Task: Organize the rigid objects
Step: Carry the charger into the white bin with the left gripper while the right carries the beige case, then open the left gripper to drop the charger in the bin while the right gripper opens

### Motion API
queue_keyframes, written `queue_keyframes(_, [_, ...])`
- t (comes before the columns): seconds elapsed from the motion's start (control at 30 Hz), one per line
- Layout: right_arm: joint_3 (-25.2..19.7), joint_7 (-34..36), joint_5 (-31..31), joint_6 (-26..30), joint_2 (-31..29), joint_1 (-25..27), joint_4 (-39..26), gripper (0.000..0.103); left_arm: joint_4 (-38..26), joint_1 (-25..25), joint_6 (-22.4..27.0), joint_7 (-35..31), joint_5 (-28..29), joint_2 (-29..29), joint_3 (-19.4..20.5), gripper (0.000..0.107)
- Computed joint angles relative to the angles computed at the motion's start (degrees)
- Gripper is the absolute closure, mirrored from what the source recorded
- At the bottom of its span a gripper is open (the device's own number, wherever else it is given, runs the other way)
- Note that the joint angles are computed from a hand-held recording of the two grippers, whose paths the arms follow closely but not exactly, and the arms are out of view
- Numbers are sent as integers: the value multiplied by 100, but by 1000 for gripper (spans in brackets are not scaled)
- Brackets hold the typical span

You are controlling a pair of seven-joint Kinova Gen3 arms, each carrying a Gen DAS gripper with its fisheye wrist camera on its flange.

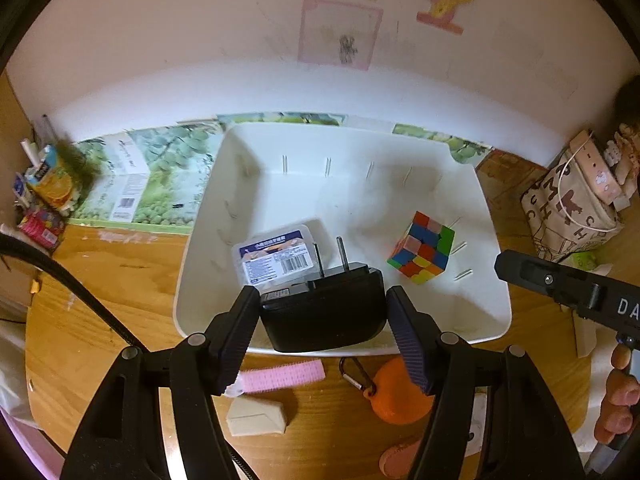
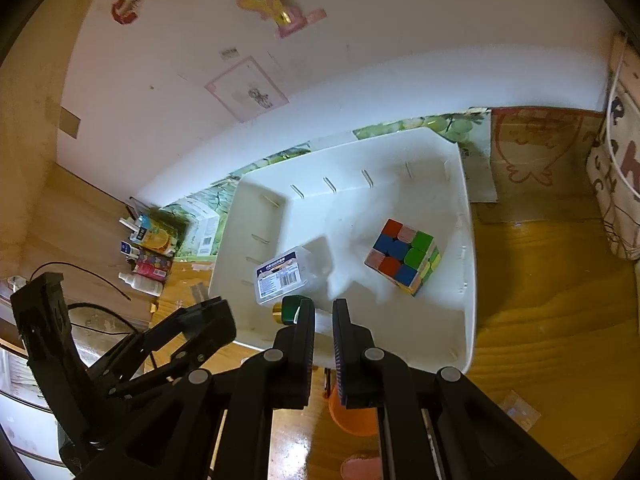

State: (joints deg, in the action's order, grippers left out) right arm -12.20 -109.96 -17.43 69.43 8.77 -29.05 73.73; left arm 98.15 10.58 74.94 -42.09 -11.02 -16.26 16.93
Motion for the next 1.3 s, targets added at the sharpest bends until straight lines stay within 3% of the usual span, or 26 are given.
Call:
queue_keyframes(0.3, [19, -107, -14, 76, 281, -26, -74, 91, 204, 10, -306, -315, 259, 234, -327, 38])
queue_keyframes(0.4, [41, -229, 14, 133, 313, -30, -86, 91, 203, -6, -346, -284, 258, 201, -320, 25])
queue_keyframes(0.57, [50, -378, -3, 149, 240, -5, -22, 88, 183, -47, -400, -318, 318, 53, -330, 23])
queue_keyframes(0.73, [49, -555, 100, 90, 10, -25, 86, 62, 170, -100, -333, -243, 337, -125, -229, 23])
queue_keyframes(0.93, [10, -848, 338, 65, -360, -84, 242, 39, 151, -142, -241, -173, 351, -426, -17, 23])
queue_keyframes(1.3, [-198, -1287, 768, -13, -1202, -136, 788, 25, -2, -292, 79, -47, 410, -940, 560, 20])
